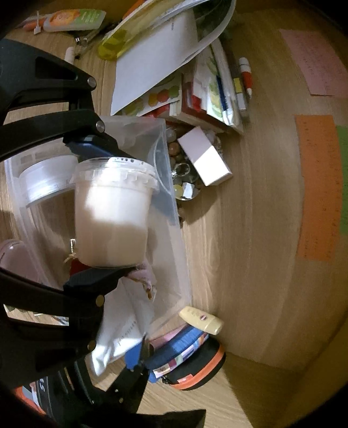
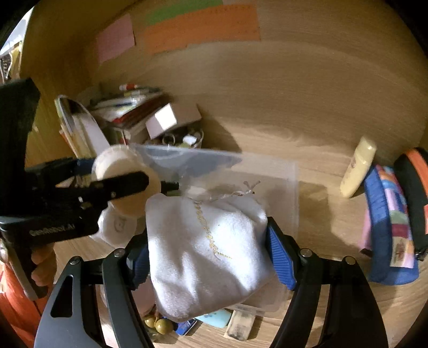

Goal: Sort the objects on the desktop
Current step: 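Carry the translucent jar and white cloth bag over the clear bin, then open both tools to drop the jar and cloth bag into the bin, then withdraw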

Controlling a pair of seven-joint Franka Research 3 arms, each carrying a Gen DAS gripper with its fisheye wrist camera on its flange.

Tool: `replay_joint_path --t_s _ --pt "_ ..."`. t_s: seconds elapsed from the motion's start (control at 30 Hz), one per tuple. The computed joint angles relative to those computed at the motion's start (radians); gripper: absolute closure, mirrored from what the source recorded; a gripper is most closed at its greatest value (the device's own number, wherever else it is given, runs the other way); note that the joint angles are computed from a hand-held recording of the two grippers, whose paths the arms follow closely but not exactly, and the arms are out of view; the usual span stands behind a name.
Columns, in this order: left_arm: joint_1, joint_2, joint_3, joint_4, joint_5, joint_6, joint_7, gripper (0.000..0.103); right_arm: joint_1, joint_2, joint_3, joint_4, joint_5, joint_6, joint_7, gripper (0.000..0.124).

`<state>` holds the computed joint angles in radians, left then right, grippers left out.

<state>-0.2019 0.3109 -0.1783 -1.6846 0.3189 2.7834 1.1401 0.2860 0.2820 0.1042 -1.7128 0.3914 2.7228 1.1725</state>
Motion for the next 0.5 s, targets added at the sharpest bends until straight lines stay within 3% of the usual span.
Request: replay_joint_path --t_s 0.23,0.4,0.5 --pt "0.002 0.017 0.000 0.017 -0.013 -0.040 0.009 0.035 0.000 0.009 -0.001 -0.002 -0.006 -0.007 -0.002 0.049" --pt "0.011 0.018 -0.015 0.020 -0.049 -0.051 0.037 0.032 0.028 0.010 -0.024 -0.005 -0.085 -0.006 0.038 0.043" --pt "-0.001 -0.007 0.004 -0.011 -0.012 -0.011 0.003 0.032 0.030 0.008 -0.026 -0.006 -0.107 -0.006 0.053 0.042"
